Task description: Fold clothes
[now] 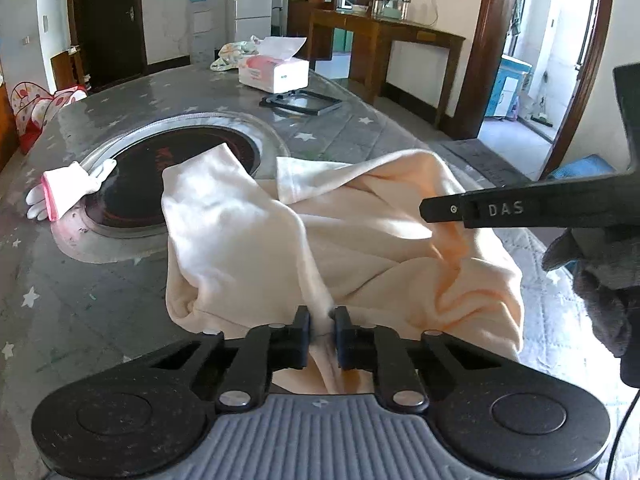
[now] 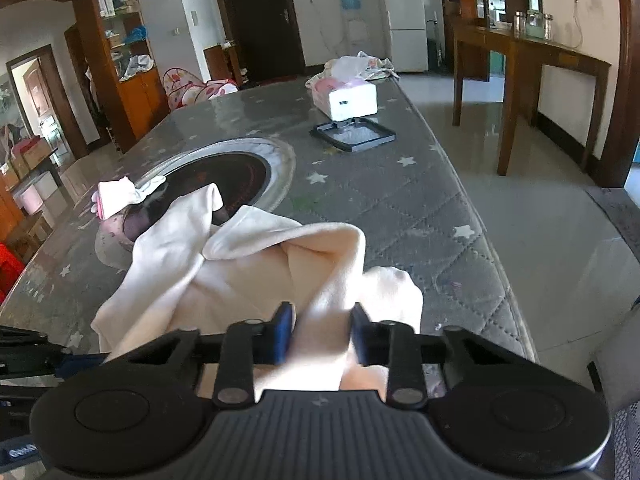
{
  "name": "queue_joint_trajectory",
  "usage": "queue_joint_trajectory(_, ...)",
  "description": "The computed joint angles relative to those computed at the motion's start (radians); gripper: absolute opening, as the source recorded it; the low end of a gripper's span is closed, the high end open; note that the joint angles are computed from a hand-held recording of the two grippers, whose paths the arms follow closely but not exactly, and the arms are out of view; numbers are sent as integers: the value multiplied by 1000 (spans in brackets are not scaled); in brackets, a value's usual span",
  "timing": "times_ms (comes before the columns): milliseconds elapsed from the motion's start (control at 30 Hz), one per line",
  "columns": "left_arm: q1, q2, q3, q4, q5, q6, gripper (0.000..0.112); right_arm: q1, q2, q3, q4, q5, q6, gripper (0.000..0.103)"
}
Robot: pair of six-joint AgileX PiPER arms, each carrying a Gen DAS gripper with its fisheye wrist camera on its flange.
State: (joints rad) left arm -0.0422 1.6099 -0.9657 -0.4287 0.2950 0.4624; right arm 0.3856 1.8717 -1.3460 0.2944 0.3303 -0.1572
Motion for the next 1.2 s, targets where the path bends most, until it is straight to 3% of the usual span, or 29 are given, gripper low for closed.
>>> queue_joint_trajectory(133,16,-37,31,-52,-10,52,10,2,-41,61,-20,-53,9,8)
queue_joint_trajectory(467,77,-204,149,-179,2,178,10,29,-256,280,-133,-165,89,7)
queue_joint_trajectory(700,167,-370,264,-296,64,331,9,17,-458,458,117,-184,-162,7)
queue_joint_trajectory(800,231,-452,320,-350,120,405,9,8,-542,523,207,-161,-253,7)
queue_joint_trajectory(967,353,-577,396,-399,234,494,9,-8,-638,591,229,-75,-305,7)
queue_joint_trajectory(1200,593,-739,474,-430,493,645,9,-60,-755,632,272,127,-391,7)
